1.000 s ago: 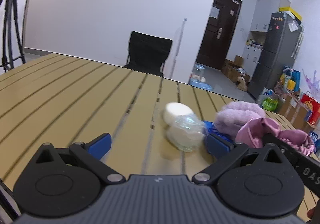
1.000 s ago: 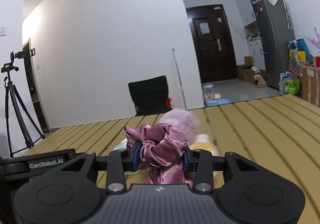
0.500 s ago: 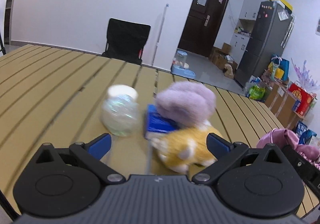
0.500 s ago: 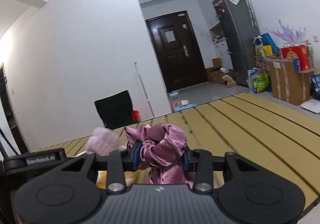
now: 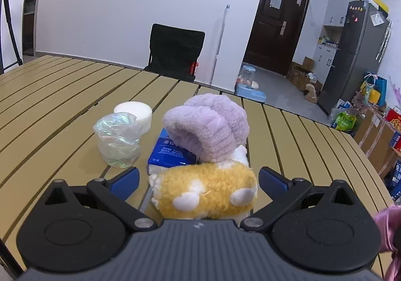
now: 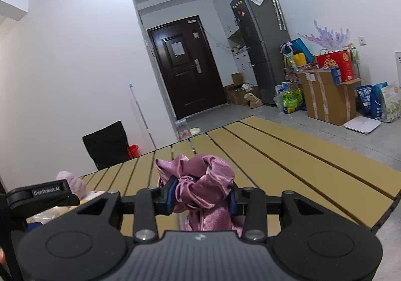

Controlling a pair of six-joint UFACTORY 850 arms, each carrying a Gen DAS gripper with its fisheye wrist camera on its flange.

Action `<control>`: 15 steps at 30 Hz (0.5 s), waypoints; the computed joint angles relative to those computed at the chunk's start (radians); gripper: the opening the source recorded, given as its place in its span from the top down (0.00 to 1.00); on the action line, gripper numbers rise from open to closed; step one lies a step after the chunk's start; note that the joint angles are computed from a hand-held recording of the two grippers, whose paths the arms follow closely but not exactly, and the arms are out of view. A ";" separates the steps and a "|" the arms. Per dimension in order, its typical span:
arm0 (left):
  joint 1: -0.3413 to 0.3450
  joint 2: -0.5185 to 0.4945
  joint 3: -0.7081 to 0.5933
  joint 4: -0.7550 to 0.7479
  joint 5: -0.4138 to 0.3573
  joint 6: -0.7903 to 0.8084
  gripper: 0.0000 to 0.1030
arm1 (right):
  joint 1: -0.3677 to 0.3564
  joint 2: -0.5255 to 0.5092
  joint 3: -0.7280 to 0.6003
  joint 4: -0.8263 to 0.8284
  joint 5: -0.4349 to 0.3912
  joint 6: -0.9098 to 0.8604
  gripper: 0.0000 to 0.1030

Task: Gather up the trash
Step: 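Close the left tool around the yellow plush under the lavender hat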

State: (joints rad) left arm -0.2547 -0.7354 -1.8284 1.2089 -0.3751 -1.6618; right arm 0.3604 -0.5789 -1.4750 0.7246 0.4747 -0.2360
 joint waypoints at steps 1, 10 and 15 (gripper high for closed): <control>-0.001 -0.013 -0.021 -0.033 -0.010 0.033 0.00 | -0.002 0.003 0.005 0.001 0.002 0.000 0.64; -0.046 -0.164 -0.260 -0.150 -0.246 0.198 0.00 | -0.004 -0.005 -0.002 0.024 0.007 -0.022 0.64; -0.032 -0.207 -0.326 -0.284 -0.261 0.273 0.00 | -0.001 -0.014 -0.009 0.034 0.001 -0.042 0.64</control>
State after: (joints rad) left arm -0.2863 -0.9427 -2.1543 0.9248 -0.6358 -1.3885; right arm 0.3591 -0.5924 -1.4841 0.7590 0.4761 -0.2783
